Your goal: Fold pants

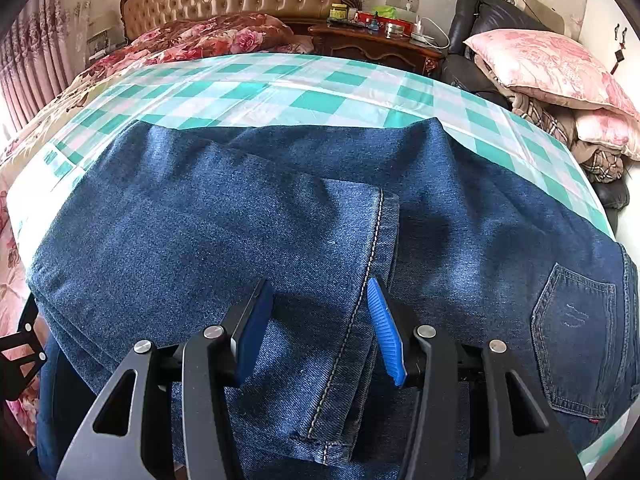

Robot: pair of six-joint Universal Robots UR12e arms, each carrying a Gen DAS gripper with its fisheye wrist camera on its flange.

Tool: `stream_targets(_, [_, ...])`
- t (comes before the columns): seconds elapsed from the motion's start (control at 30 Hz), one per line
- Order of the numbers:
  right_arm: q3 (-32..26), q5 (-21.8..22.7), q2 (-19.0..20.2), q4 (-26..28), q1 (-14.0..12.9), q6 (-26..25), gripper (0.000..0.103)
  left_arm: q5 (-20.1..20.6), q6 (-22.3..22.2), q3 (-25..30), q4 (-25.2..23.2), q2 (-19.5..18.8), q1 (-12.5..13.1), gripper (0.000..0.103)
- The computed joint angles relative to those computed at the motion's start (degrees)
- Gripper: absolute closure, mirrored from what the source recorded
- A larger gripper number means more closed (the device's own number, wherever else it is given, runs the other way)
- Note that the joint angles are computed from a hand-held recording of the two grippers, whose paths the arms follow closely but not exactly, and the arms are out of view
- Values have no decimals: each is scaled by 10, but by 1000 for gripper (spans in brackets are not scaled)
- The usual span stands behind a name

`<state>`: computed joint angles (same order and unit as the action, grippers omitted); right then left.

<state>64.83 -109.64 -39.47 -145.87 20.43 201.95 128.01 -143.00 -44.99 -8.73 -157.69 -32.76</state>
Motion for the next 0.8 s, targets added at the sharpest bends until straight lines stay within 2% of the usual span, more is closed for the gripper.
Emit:
stream_targets(0.17, [-2, -2, 1, 2, 1, 1, 55, -64, -44, -34, 5, 26, 13, 14])
stream_targets(0.27, [-4, -4, 2, 5, 1, 3, 55, -73, -7, -23, 19, 16, 12, 14])
stream_targets(0.3, [-3, -3, 2, 5, 1, 3, 55, -56, 10, -14, 16, 9, 12, 13])
stream_targets(0.4, [2, 6, -1, -1, -1, -1, 55, -73, -5, -29, 7, 19, 18, 13])
stream_targets(0.5, [2, 4, -1, -1, -1, 0, 55, -67, 24, -24, 10, 16, 15, 13])
stream_targets(0.53, [2, 3, -1, -1, -1, 0, 55, -78, 10, -32, -5, 24, 16, 15])
stream_targets(0.57, [3, 4, -1, -2, -1, -1, 55, -113, -28, -54, -35, 46, 21, 19])
stream_targets(0.63, [10, 15, -5, -14, -3, 2, 54, -174, -115, -81, -89, 78, 31, 45])
stream_targets(0.73, [49, 72, -21, -94, -18, 42, 54, -242, -216, -77, -132, 93, 46, 73])
stream_targets(0.77, [67, 84, -28, -130, -24, 71, 54, -265, -238, -66, -139, 91, 49, 74])
stream_targets(0.8, [78, 87, -33, -149, -28, 103, 54, -305, -267, -41, -149, 82, 54, 74])
